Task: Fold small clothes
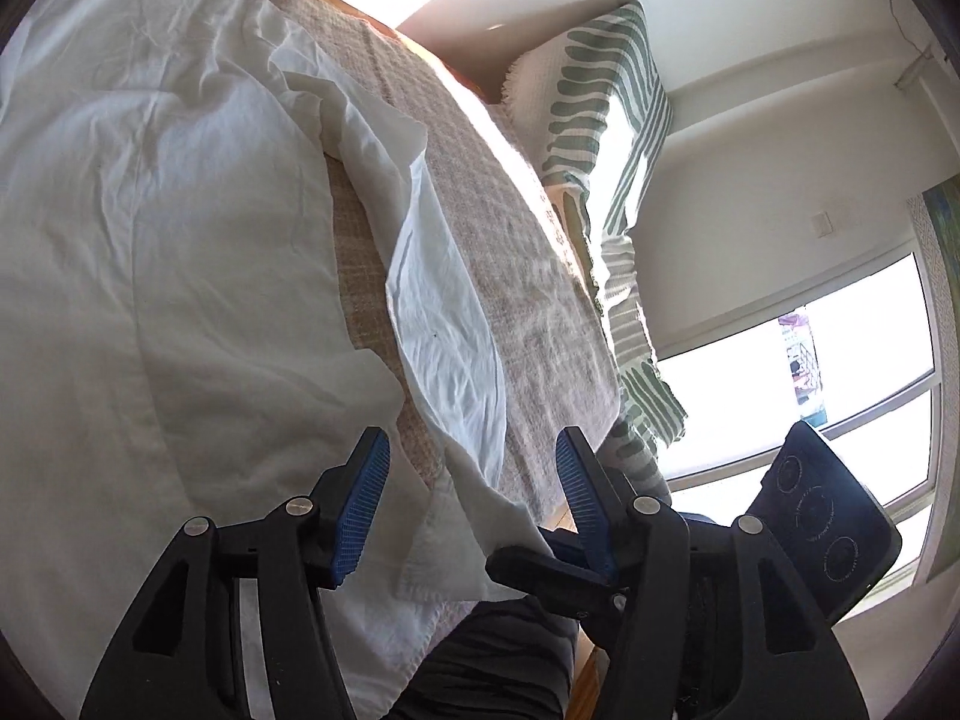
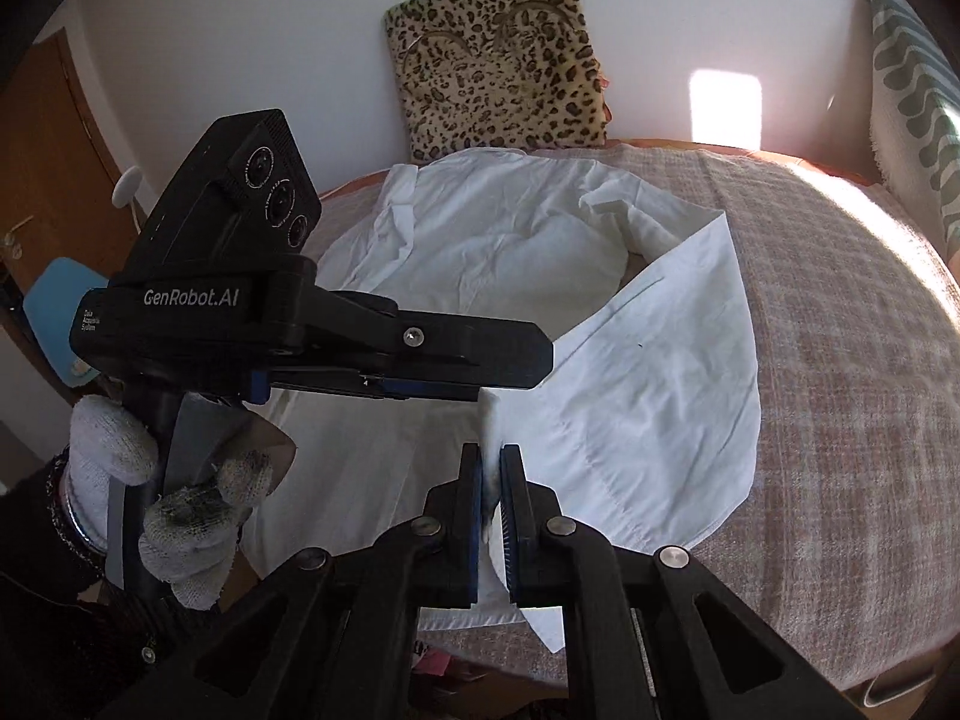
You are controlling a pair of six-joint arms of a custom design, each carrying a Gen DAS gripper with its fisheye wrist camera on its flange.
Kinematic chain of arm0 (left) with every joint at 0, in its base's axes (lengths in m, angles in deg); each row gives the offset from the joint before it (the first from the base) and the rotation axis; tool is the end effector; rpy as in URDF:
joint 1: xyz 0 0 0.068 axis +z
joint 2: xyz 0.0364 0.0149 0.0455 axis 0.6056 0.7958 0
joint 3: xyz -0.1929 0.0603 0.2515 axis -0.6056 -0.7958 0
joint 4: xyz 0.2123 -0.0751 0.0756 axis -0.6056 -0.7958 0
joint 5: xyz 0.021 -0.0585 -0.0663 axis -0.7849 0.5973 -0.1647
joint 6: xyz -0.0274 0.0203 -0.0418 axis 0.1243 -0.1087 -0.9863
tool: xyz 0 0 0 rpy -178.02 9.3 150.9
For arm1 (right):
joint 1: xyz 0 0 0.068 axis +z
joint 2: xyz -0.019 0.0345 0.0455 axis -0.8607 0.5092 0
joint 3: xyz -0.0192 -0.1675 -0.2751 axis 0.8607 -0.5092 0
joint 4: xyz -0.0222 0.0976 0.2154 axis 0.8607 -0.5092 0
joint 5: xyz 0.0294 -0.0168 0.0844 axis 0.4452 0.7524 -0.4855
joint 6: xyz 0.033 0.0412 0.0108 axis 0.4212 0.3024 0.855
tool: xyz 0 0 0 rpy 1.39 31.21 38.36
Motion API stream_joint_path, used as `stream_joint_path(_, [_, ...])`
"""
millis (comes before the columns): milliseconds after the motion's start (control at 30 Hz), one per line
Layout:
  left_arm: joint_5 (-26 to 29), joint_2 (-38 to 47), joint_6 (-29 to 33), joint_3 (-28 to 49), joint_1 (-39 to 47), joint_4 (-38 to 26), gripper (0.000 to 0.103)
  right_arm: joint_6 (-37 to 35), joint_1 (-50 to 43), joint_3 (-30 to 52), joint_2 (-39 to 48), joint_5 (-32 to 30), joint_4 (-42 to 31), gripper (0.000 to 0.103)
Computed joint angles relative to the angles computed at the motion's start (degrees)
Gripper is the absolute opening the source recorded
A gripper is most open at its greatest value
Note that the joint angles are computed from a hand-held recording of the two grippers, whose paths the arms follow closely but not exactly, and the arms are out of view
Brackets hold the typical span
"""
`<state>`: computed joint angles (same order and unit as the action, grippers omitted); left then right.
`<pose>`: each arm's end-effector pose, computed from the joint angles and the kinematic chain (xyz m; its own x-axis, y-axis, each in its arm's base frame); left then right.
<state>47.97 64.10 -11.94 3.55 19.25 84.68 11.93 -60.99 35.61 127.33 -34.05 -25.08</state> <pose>0.3611 -0.1456 0.1635 -0.9492 0.0709 -0.3064 0.2924 0.5581 -0.7765 0.1682 0.0088 0.2351 -0.8017 -0.0804 -0.5923 -0.2750 0.9294 0.2461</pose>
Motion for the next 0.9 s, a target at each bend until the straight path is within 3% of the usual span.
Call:
stream_joint_path(133, [3.5, 2.2, -2.9, -1.9, 1.3, 5.4, 0.054, -0.6, 0.7, -1.2, -0.5, -1.0, 0.1, 0.004])
stream_joint_path(167, [3.5, 2.3, -3.0, -2.4, 1.2, 6.8, 0.047, -0.8, 1.0, -1.0, 0.1, -1.4, -0.2, 0.004])
stream_joint_path(200, [4.0, 2.3, -2.5, -2.8, 1.3, 7.2, 0.023, -1.2, 0.7, -1.1, 0.4, -2.2, -0.3, 0.004])
stream_joint_path(267, [4.8, 2.9, -1.2, -2.3, 1.1, 6.3, 0.008, -2.1, -0.1, -0.9, 1.3, -3.7, -0.6, 0.005])
stream_joint_path(367, [4.5, 2.1, 0.8, -3.5, 1.3, 6.9, 0.005, -5.5, -2.4, 0.6, 1.4, -7.6, -3.8, 0.013])
stream_joint_path(467, [4.2, 1.1, 1.4, -5.2, 1.7, 7.7, 0.003, -13.3, -8.9, 5.5, 2.8, -14.3, -12.9, 0.049])
stream_joint_path(533, [4.1, 0.1, 2.9, -6.2, 1.9, 7.5, 0.003, -17.6, -14.5, 10.1, 3.7, -18.2, -17.5, 0.053])
stream_joint_path(600, [3.0, -0.9, 4.1, -7.0, 1.2, 7.9, 0.003, -17.4, -18.5, 15.2, 6.4, -20.0, -18.4, 0.054])
stream_joint_path(667, [2.4, -1.7, 4.8, -7.8, 0.5, 8.5, 0.003, -13.6, -18.6, 20.0, 11.0, -18.3, -15.4, 0.054])
stream_joint_path(800, [-0.6, -3.6, 6.2, -9.1, -1.3, 9.3, 0.003, -5.5, -12.0, 30.5, 24.2, -5.3, -8.0, 0.054])
stream_joint_path(900, [-1.8, -4.1, 6.5, -9.6, -1.6, 9.6, 0.003, -1.9, -8.2, 40.3, 35.8, 3.1, -7.7, 0.054])
